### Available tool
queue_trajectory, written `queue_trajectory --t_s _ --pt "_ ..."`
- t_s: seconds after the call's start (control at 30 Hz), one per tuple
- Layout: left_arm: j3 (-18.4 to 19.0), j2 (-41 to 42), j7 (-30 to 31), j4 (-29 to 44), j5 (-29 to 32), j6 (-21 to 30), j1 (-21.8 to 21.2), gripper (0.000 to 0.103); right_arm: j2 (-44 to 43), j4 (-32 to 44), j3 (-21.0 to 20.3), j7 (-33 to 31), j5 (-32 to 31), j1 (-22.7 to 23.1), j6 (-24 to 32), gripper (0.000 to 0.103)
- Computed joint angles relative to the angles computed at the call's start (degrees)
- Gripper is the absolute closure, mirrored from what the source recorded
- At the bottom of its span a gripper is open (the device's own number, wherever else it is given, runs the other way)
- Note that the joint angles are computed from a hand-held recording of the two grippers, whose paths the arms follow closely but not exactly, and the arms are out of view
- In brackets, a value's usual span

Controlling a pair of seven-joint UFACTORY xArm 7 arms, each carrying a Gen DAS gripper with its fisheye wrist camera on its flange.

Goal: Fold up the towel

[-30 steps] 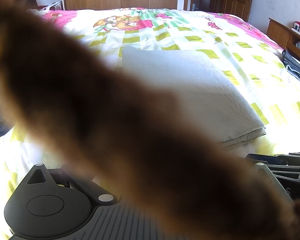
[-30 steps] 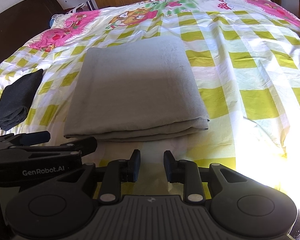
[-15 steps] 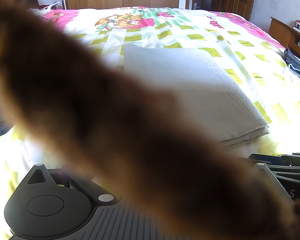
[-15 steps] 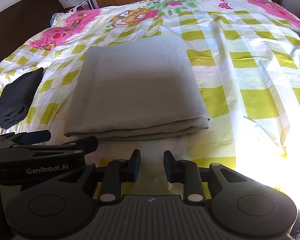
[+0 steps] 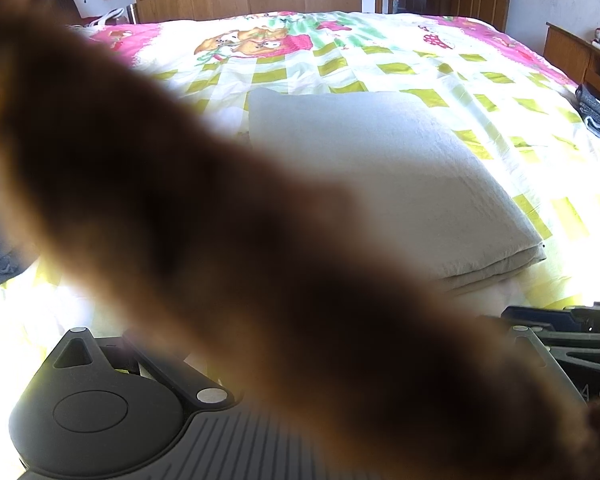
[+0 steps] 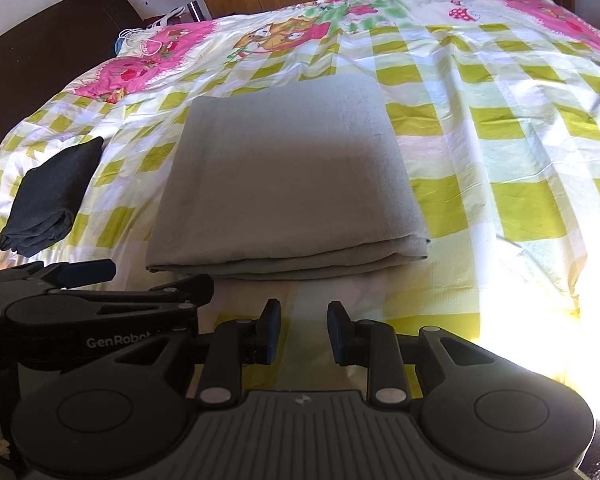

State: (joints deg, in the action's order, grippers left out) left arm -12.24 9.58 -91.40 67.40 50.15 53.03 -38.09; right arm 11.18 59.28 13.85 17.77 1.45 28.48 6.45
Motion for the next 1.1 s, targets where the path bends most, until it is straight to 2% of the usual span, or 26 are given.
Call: queue_trajectory --t_s 0.1,0.2,0.37,0.47,0.57,0.67,0.8,0.9,1.0,1.1 --pt "0.0 -0.1 -1.4 0.1 0.1 0.0 -0.1 0.003 0.1 -0.1 3.2 -3.8 5.0 -2.9 -0.3 0.062" --pt "-0.2 -0.1 -0.7 0.5 -1.0 0.7 0.0 0.003 0.1 0.4 3.8 -5.7 7.0 -3.2 0.7 0.062" --pt "-0.6 0.2 1.2 2.8 -2.1 5.1 -0.9 0.003 -0.2 0.3 7.0 -12.9 14.2 -5.9 1.0 0.062" --pt "-0.9 1.7 3.2 6.0 -2.8 9.6 -2.0 0.003 -0.7 0.1 10.3 -20.2 22.8 -8.8 1.5 0.062" --pt "-0.8 3.8 5.9 10.5 -3.9 14.5 -3.4 0.003 -1.4 -0.3 13.6 -30.2 33.7 -11.8 1.4 0.062" --pt "-0.1 7.6 9.2 17.1 -4.2 20.7 -5.7 0.003 -2.2 -0.5 14.5 -37.1 41.8 -12.9 2.0 0.062" --pt "1.7 12.4 13.0 24.9 -3.8 26.0 -8.9 0.003 -3.5 -0.8 14.3 -45.5 51.8 -13.5 2.5 0.063" --pt "3.2 14.4 14.3 28.2 -3.6 27.6 -10.6 0.003 -3.8 -0.6 12.7 -47.8 55.6 -12.6 3.9 0.064" --pt "4.1 15.1 15.2 29.2 -3.7 28.0 -11.6 0.003 -4.1 -0.9 10.2 -46.2 54.1 -10.1 3.6 0.064" --pt "4.4 14.0 14.5 27.2 -4.6 25.4 -11.0 0.003 -4.3 -1.4 7.4 -42.8 51.1 -7.0 2.6 0.064"
